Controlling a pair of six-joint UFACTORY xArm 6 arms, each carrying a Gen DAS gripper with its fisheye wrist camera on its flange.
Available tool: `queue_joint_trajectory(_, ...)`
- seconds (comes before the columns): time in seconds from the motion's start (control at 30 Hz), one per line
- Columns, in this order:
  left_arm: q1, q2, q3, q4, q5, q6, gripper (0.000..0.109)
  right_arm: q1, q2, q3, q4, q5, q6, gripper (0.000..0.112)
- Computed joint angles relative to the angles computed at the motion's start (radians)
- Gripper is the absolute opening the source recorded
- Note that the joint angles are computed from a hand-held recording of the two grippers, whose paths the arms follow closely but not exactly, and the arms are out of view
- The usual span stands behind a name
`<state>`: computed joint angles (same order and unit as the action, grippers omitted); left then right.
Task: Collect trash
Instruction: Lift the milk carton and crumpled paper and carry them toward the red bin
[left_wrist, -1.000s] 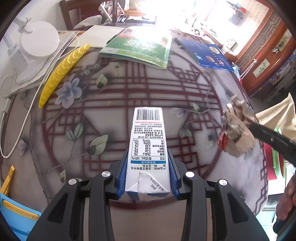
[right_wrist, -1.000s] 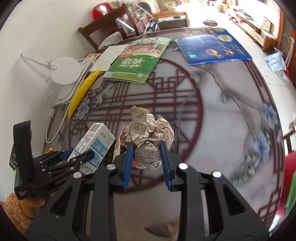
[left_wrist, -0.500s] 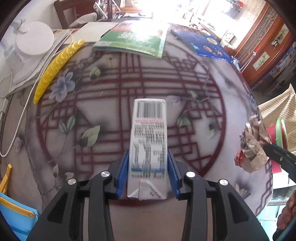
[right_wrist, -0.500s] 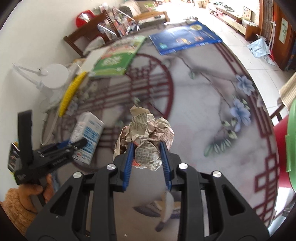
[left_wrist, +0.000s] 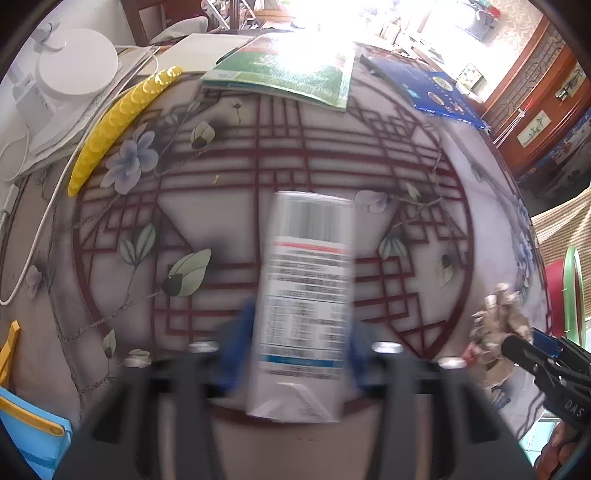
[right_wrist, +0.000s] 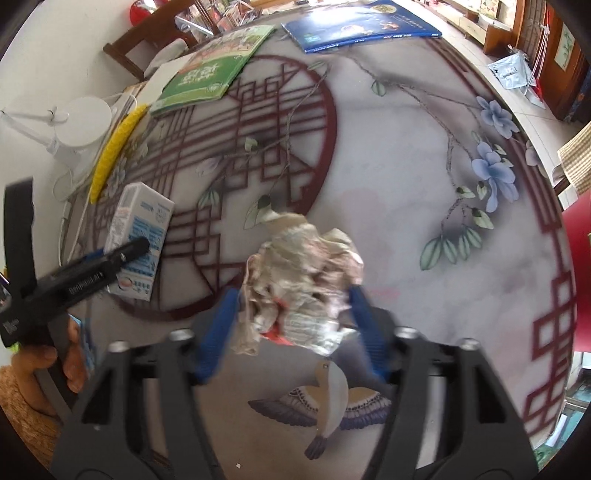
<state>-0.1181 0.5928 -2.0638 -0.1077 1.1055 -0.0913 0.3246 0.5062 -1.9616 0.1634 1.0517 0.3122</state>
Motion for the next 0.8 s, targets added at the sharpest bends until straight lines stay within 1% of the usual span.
queue_joint_trajectory(0.03, -0.002, -0.016, 0.02, 0.006, -0.023, -0.003, 0.035, -0.004, -0.007, 0.006, 0.023, -0.013, -0.004, 0.033)
queue_joint_trajectory(0.07, -0.003, -0.024, 0.028, 0.006, -0.035, -0.002, 0.035, -0.006, -0.012, 0.011, 0.026, -0.025, -0.002, 0.031)
queue_joint_trajectory(0.23, -0.017, -0.067, 0.054, -0.01, -0.069, 0.018, 0.035, -0.013, -0.055, 0.039, 0.022, -0.098, -0.005, 0.03)
queue_joint_trajectory(0.33, -0.028, -0.079, 0.047, -0.025, -0.075, 0.034, 0.035, -0.023, -0.08, 0.055, 0.058, -0.127, -0.013, 0.03)
queue_joint_trajectory(0.5, -0.051, -0.084, 0.026, -0.032, -0.087, 0.052, 0.035, -0.03, -0.119, 0.087, 0.063, -0.16, -0.014, 0.03)
queue_joint_trajectory(0.8, -0.088, -0.094, 0.022, -0.037, -0.073, 0.058, 0.035, -0.059, -0.207, 0.213, 0.089, -0.2, -0.005, 0.03)
